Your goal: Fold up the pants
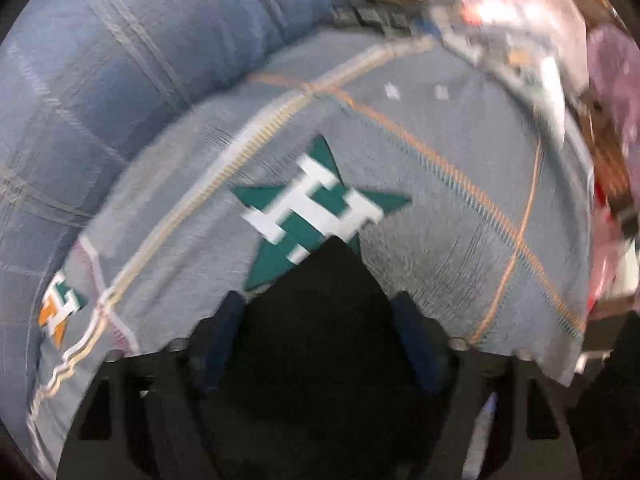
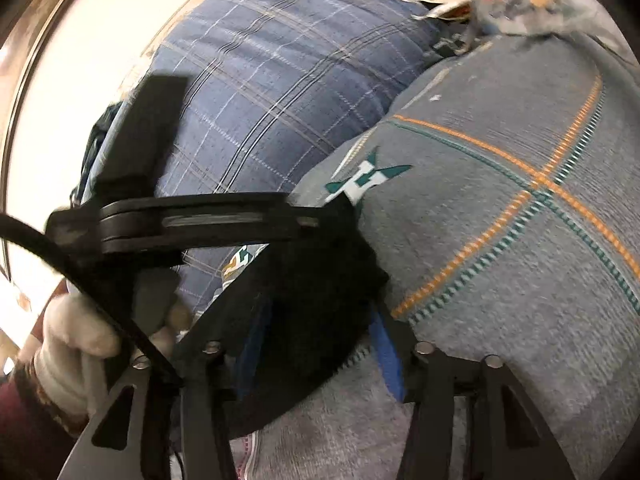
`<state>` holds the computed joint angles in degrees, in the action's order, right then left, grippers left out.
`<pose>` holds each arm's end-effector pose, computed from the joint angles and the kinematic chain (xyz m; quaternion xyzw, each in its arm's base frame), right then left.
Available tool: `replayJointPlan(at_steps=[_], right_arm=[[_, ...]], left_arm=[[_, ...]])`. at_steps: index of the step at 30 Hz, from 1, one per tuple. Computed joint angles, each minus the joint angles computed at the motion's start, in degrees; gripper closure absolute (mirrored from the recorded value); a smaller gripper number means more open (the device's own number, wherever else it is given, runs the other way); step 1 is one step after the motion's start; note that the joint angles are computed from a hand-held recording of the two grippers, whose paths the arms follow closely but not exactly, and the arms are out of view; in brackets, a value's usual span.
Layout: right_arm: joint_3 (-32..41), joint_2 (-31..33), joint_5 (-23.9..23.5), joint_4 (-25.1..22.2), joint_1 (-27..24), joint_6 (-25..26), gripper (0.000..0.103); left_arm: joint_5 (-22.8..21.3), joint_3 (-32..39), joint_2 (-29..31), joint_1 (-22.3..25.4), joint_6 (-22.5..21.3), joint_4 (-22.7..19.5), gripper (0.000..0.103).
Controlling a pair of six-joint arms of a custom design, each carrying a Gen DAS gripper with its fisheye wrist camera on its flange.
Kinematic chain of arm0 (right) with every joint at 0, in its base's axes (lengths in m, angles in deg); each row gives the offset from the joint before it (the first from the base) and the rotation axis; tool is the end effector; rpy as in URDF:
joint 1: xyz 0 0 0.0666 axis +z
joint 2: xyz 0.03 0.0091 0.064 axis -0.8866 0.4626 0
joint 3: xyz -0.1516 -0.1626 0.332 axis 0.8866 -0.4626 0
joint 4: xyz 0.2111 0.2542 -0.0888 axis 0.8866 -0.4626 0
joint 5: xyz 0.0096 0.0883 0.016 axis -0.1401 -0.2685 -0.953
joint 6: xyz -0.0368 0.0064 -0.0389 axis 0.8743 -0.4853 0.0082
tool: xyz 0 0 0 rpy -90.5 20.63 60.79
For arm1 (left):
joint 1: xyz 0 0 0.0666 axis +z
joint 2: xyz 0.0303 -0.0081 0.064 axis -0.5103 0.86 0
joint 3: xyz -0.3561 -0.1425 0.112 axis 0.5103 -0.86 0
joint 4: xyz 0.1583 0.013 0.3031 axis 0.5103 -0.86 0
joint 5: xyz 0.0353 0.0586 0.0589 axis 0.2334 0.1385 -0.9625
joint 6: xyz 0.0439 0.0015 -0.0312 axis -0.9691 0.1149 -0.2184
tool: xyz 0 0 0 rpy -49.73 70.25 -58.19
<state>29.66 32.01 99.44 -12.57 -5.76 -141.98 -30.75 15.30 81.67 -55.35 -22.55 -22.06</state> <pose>0.2406 0.3529 0.3649 0.0331 0.8735 0.3487 0.3381 0.4029 -0.1894 0.4080 0.1991 0.9672 -0.0823 0.1349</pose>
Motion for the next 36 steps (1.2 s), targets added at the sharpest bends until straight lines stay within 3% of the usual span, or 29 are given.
replayJointPlan(at_steps=[2,3,4,5,6,8,13,19,22,26,31,33,36], right_arm=[[1.13,1.14,1.37,0.1,0.99,2.35,0.037],[1.7,1.55,1.22,-0.49,1.14,3.02,0.037],[1.95,1.7,0.77,-0.69,1.14,3.32,0.046],[1.75,1.68,-0.41,-0.24,0.87,2.87,0.062],[1.32,1.55,-1.91,0.15,0.33,1.35,0.066],[0.49,1.05,-3.12,0.99,-0.19,-0.34,0.074],[3.86,0.1,3.28,-4.06,3.61,4.34,0.079],[11.21,-0.09,6.29,-9.18,9.34,8.13,0.081],[18.5,3.09,6.01,-13.46,12.45,11.99,0.082],[28.61,9.49,4.93,-18.88,16.29,16.68,0.083],[44.95,21.7,2.7,-29.23,20.61,22.44,0.084],[51.76,26.89,2.84,-34.06,22.19,24.89,0.085],[58.85,32.52,2.85,-39.02,23.81,27.0,0.085]], left_arm=[[-1.18,-1.15,-0.37,-1.0,-0.46,1.89,0.013],[-1.05,-1.23,-0.7,-1.13,-0.28,2.04,0.025],[-1.3,-1.37,-1.2,-1.25,-0.27,2.25,0.036],[-1.66,-1.45,-2.13,-1.2,-0.65,2.05,0.058],[-0.98,-1.41,-2.68,-0.91,-0.87,1.52,0.068],[-0.59,-2.44,-5.31,-0.79,-0.86,2.04,0.076],[-0.64,-4.64,-11.74,-0.72,1.99,3.05,0.08],[6.59,-6.83,-22.33,6.43,3.33,1.66,0.08],[12.3,-8.33,-27.72,14.86,2.37,-0.08,0.08],[21.22,-11.58,-33.92,31.76,-2.61,-3.76,0.08],[34.57,-17.42,-36.15,58.71,-17.04,-12.12,0.08],[38.33,-19.61,-35.25,67.53,-23.12,-15.79,0.08],[41.95,-22.46,-33.11,76.89,-30.31,-19.72,0.08]])
